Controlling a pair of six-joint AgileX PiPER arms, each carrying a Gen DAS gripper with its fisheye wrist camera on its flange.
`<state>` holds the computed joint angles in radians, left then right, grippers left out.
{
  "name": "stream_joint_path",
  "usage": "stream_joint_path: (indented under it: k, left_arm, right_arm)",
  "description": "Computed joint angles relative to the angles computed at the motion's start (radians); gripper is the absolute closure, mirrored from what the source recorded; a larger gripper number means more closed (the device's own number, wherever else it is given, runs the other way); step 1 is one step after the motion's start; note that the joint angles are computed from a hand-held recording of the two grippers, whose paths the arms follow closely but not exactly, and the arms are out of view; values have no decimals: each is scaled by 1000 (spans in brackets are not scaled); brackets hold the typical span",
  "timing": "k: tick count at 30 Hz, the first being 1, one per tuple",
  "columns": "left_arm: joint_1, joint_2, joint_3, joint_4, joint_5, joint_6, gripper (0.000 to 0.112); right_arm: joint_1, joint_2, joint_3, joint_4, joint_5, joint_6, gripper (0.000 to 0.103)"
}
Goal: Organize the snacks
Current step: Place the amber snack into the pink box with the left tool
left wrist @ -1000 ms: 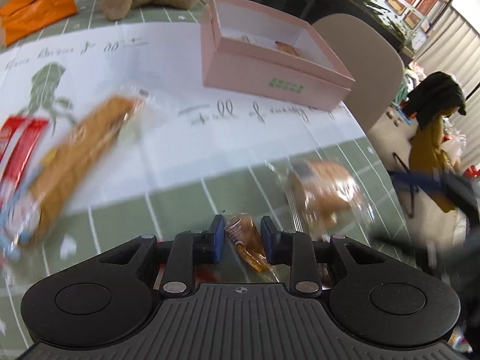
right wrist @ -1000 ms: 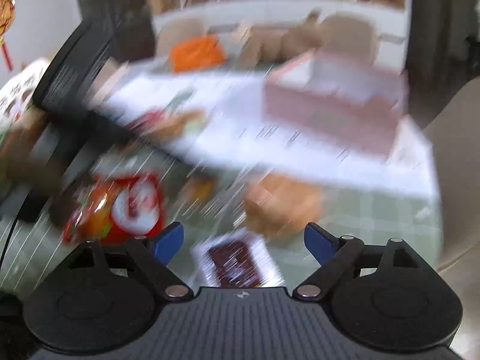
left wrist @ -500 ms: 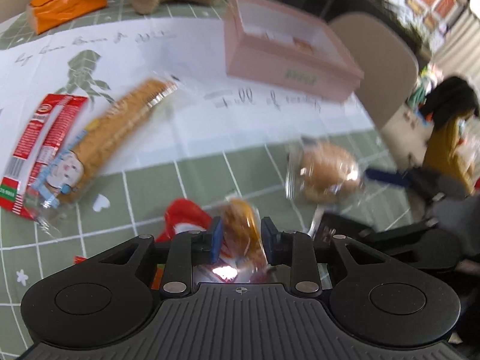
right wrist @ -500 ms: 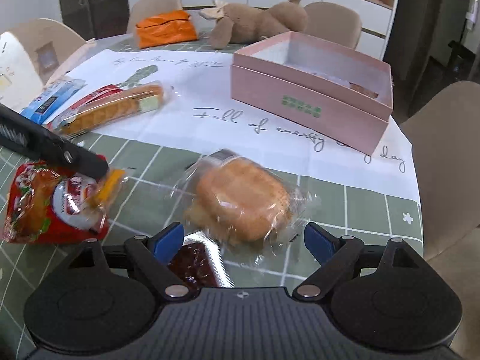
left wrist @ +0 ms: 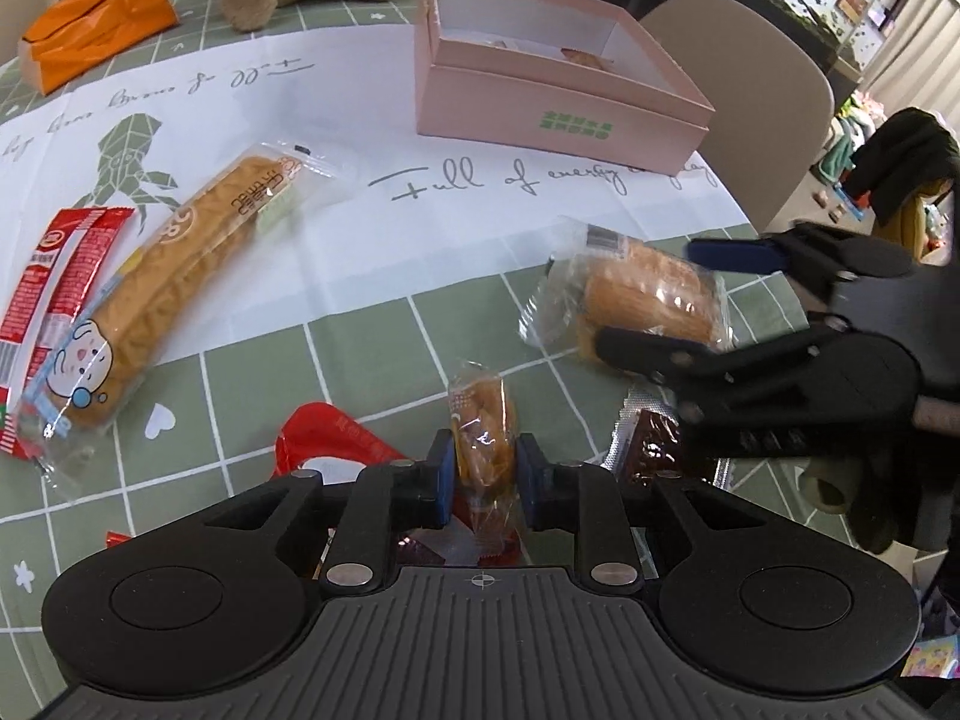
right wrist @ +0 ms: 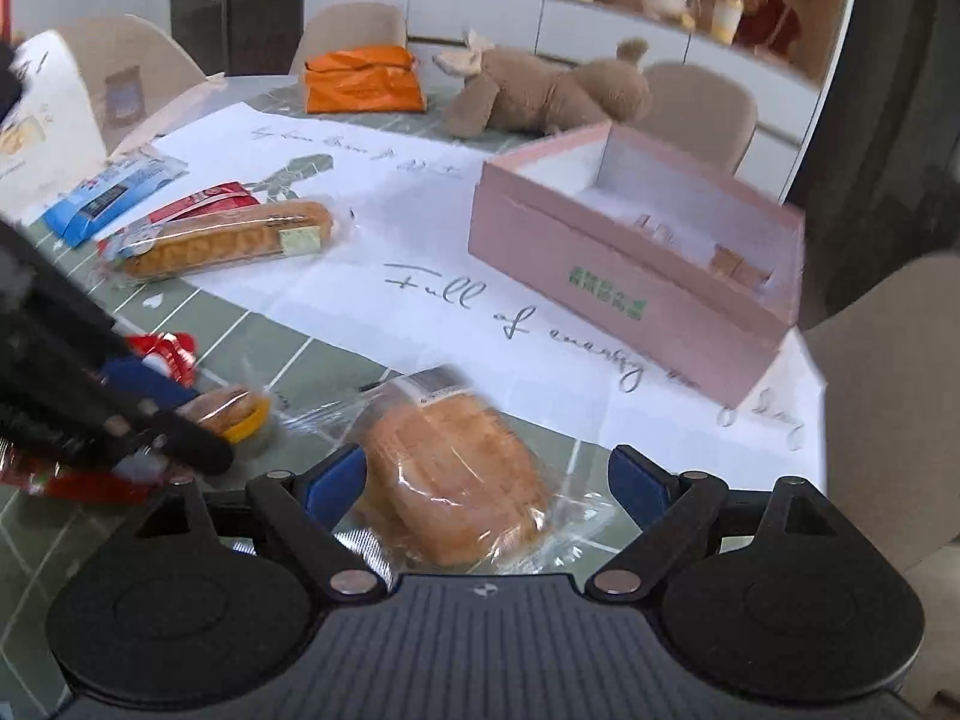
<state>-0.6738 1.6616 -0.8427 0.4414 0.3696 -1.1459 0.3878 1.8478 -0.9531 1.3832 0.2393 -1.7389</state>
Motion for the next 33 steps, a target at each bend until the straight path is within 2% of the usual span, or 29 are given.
stream_joint_path:
  k: [2,4,5,6,10,15,17,19,22,26,28,29,30,31,33]
  left_arm:
    - [7,1,-2,-24,-3,25,87]
    - [24,1,-2,-75,-16,77,87]
    - [28,1,0,-85,-23,87,87]
    - [34,1,3,-100,-31,105,87]
    - [36,-3,14,-91,-50,91,87]
    - [-14,-5,44,216,-84,-231,88]
    - [7,-22,59,243,-127,-256,89]
    - [41,-40,40,160,-138,-160,89]
    - [126,-52,-28,-78,-187,139,89]
    - [245,14,-275,-442,-256,538,87]
    - [306,103,-475,-642,-160,703,85]
    - [344,151,-575,-731,-65,781,84]
    - [370,183,-638,-781,-7,837,84]
    - [387,195,-662,-792,16,878,84]
    - [387,174,-613,-760,-6,892,84]
  right_arm:
    - [-18,48,-62,-152,58,200,19]
    - [-35,66,-102,-258,125,332,37]
    - [-43,64,-110,-280,158,351,40]
    - [-49,58,-114,-306,178,374,49]
    - [-93,15,-105,-332,230,442,51]
    - [-181,-61,-57,-239,243,427,51]
    - [-202,-92,-36,-202,220,403,51]
    - [-215,-117,-24,-170,199,382,51]
    - [-236,-135,-40,-132,201,372,51]
    - [-223,-104,-176,-108,193,430,51]
    - [-199,-40,-343,-207,193,603,48]
    - [-190,6,-443,-254,197,703,43]
    - [-184,58,-543,-317,212,803,27]
    - [-174,118,-643,-387,215,903,26]
    - [-173,216,-823,-578,289,1103,26]
